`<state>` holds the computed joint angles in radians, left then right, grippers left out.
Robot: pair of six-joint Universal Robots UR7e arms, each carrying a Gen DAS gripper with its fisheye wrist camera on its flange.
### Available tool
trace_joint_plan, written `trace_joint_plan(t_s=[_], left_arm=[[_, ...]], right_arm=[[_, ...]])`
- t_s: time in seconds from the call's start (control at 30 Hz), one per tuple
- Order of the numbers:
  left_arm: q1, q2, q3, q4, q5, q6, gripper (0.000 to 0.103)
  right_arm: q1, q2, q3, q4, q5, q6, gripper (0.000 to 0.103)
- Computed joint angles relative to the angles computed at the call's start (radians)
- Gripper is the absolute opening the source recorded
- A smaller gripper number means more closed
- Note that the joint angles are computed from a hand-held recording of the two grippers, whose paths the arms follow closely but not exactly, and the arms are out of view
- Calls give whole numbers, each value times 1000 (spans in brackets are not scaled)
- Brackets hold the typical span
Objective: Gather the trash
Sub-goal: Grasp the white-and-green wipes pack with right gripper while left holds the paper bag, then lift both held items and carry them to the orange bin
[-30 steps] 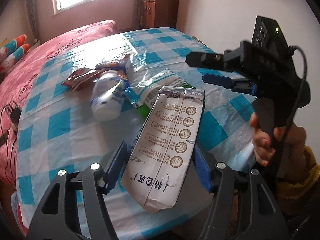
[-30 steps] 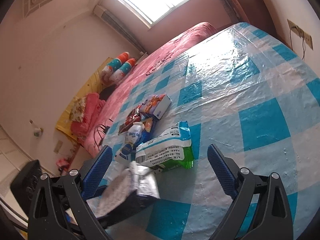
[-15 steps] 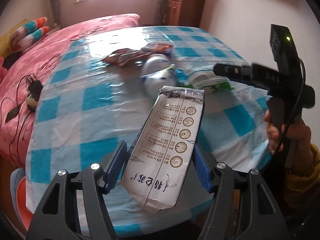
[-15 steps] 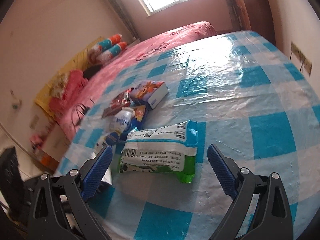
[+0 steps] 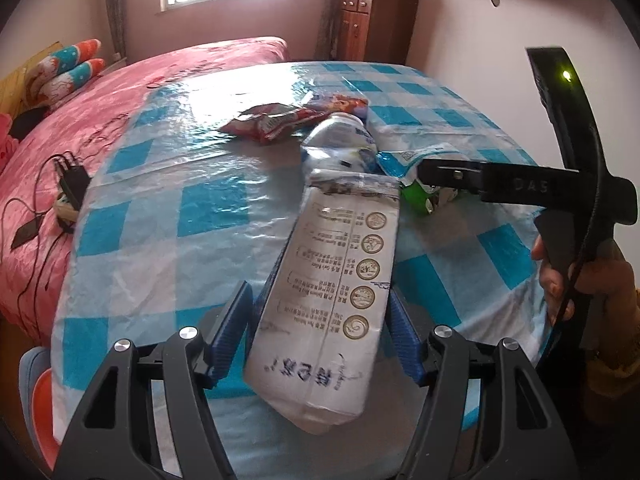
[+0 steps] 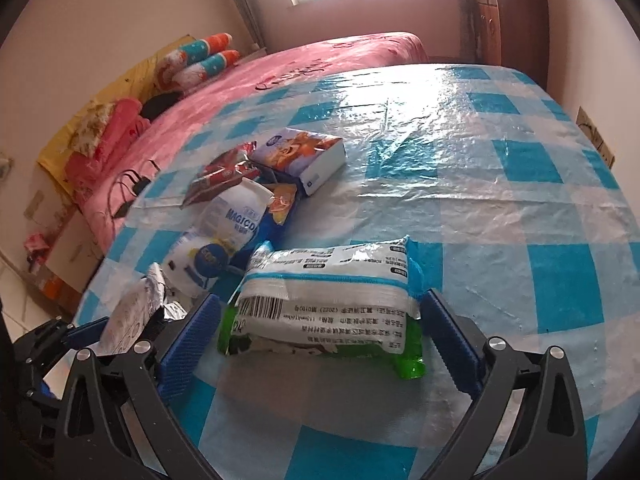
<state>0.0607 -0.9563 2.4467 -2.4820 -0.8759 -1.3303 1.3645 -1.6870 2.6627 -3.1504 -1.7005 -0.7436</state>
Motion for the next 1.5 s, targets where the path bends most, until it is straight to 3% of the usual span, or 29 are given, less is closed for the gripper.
trace_joint_plan(t_s=[0.23, 0.4, 0.47, 1.03, 1.37, 1.5], left_arm=[[34, 34, -5, -59, 5, 43, 69], [37, 37, -2, -74, 13, 30, 68], [33, 41, -2, -70, 17, 22, 68], [-54, -84, 109, -93, 53, -148, 67], [-135, -239, 171, 102, 70, -355, 67], [-179, -326, 200, 233, 53, -478, 67]], right_arm=[[89, 122, 3, -154, -153, -11, 97], [91, 137, 19, -213, -161, -37, 78], [103, 150, 24, -235, -179, -45, 76], [-12, -56, 43, -18, 21, 10, 73], [36, -155, 28, 157, 96, 91, 74], [102, -147, 25, 192, 105, 118, 74]])
